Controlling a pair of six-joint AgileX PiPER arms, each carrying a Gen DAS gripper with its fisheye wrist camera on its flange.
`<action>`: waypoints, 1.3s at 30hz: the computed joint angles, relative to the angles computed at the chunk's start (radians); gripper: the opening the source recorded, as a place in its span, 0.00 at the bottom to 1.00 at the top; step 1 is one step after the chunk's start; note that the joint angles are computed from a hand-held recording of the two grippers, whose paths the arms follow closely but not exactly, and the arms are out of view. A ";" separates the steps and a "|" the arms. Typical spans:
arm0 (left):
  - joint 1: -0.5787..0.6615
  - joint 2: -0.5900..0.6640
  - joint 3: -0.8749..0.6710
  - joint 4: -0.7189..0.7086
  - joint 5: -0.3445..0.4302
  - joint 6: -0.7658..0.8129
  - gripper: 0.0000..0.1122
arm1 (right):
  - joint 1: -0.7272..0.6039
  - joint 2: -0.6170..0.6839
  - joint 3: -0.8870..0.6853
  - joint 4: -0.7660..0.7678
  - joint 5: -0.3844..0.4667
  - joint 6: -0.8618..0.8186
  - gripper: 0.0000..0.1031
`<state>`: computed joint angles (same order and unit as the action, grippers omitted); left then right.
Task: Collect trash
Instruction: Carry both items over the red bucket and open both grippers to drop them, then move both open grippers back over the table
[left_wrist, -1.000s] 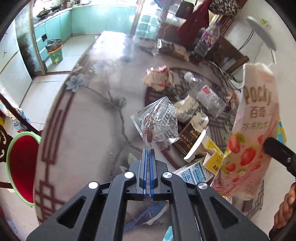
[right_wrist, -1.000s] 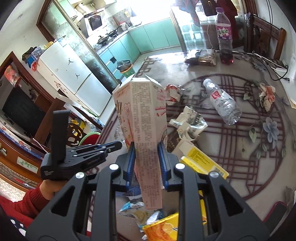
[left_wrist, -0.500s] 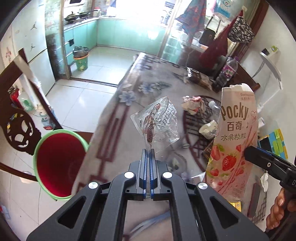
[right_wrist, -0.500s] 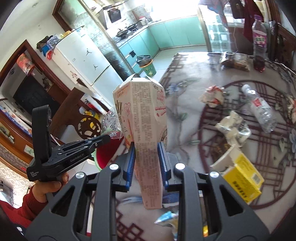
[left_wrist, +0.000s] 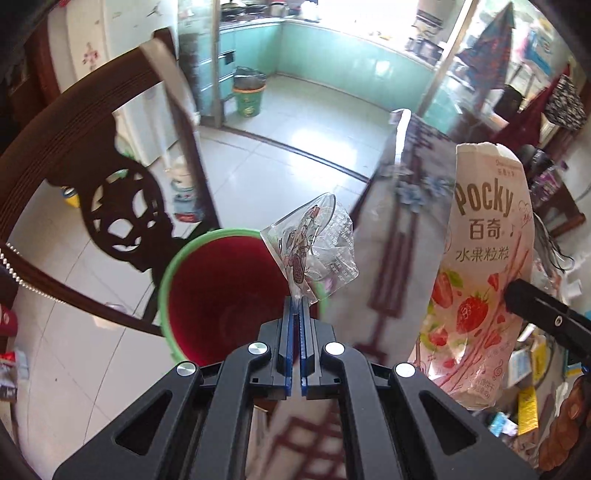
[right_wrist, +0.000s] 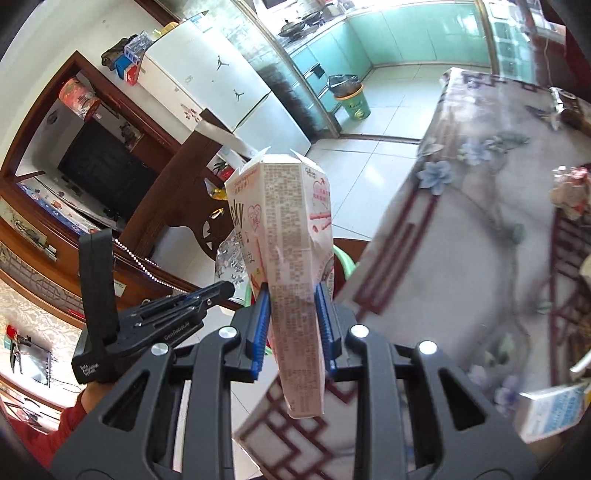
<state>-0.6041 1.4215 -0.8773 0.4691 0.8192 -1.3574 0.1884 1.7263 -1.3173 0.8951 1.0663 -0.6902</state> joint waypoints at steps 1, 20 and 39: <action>0.028 -0.015 0.027 -0.003 -0.011 0.013 0.00 | 0.027 0.017 -0.010 0.007 -0.013 0.018 0.24; 0.223 -0.087 0.123 -0.042 -0.115 0.165 0.36 | 0.225 0.028 -0.050 -0.115 -0.228 0.246 0.46; -0.150 0.205 -0.245 -0.023 -0.054 0.088 0.39 | -0.196 -0.352 0.253 -0.317 -0.196 0.077 0.56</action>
